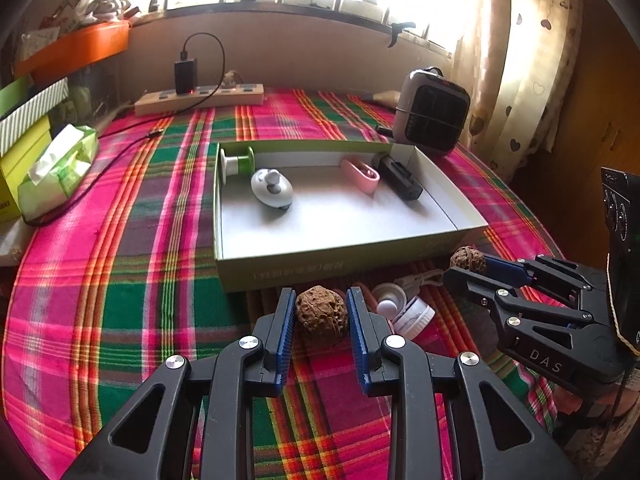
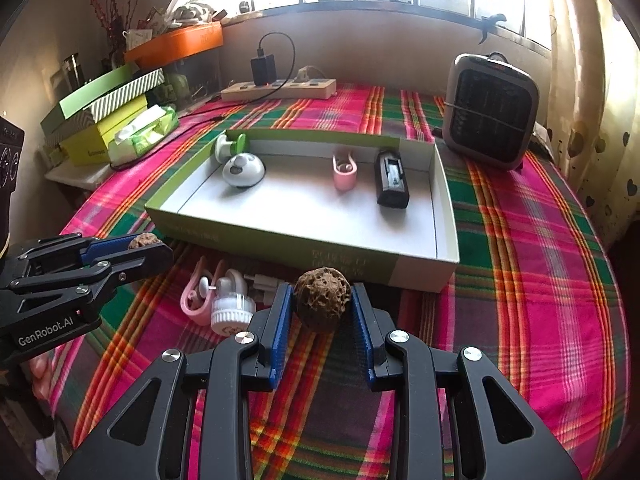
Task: Organize objects
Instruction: 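Lift both walnuts over the tray rim and lower them onto its floor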
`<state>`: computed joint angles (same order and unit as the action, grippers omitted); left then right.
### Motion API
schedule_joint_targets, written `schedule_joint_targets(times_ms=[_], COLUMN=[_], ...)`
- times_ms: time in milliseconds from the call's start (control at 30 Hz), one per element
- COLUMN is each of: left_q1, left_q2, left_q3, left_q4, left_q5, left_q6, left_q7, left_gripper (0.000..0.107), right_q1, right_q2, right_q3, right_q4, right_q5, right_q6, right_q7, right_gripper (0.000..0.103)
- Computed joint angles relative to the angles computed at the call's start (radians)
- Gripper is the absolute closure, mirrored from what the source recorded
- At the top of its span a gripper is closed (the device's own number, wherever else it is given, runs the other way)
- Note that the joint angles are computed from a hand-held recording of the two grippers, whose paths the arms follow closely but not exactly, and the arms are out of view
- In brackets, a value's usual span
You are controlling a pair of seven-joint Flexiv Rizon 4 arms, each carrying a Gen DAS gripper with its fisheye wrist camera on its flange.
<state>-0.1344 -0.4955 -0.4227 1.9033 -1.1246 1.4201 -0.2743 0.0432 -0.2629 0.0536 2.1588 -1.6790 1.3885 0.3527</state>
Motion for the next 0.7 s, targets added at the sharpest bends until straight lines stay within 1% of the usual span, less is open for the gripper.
schedule_joint_targets(times_ms=[133, 300, 367, 467, 700], left_q1=[-0.002, -0.003, -0.010, -0.002, 0.019], left_q2=[-0.003, -0.013, -0.021, -0.031, -0.064], left_q3=[-0.001, 0.005, 0.016, 0.011, 0.001], left_q4=[-0.012, -0.032, -0.046, -0.059, -0.098], left_q5=[-0.004, 0.021, 0.052, 0.082, 0.179], left_q6=[0.004, -0.005, -0.007, -0.008, 0.007], left_q7=[0.000, -0.023, -0.046, -0.071, -0.149], left_gripper=[0.083, 0.083, 0.083, 0.083, 0.083], right_q1=[-0.005, -0.007, -0.009, -0.005, 0.018], right_q2=[-0.003, -0.017, -0.025, -0.043, -0.088], right_q3=[-0.002, -0.008, -0.011, -0.015, -0.040], right_q4=[-0.015, -0.044, -0.060, -0.089, -0.145], right_q5=[-0.002, 0.005, 0.000, 0.018, 0.097], right_q6=[0.012, 0.028, 0.037, 0.042, 0.061], right_q7=[-0.011, -0.037, -0.043, -0.074, -0.179], right_gripper=[0.073, 0.073, 0.073, 0.073, 0.073])
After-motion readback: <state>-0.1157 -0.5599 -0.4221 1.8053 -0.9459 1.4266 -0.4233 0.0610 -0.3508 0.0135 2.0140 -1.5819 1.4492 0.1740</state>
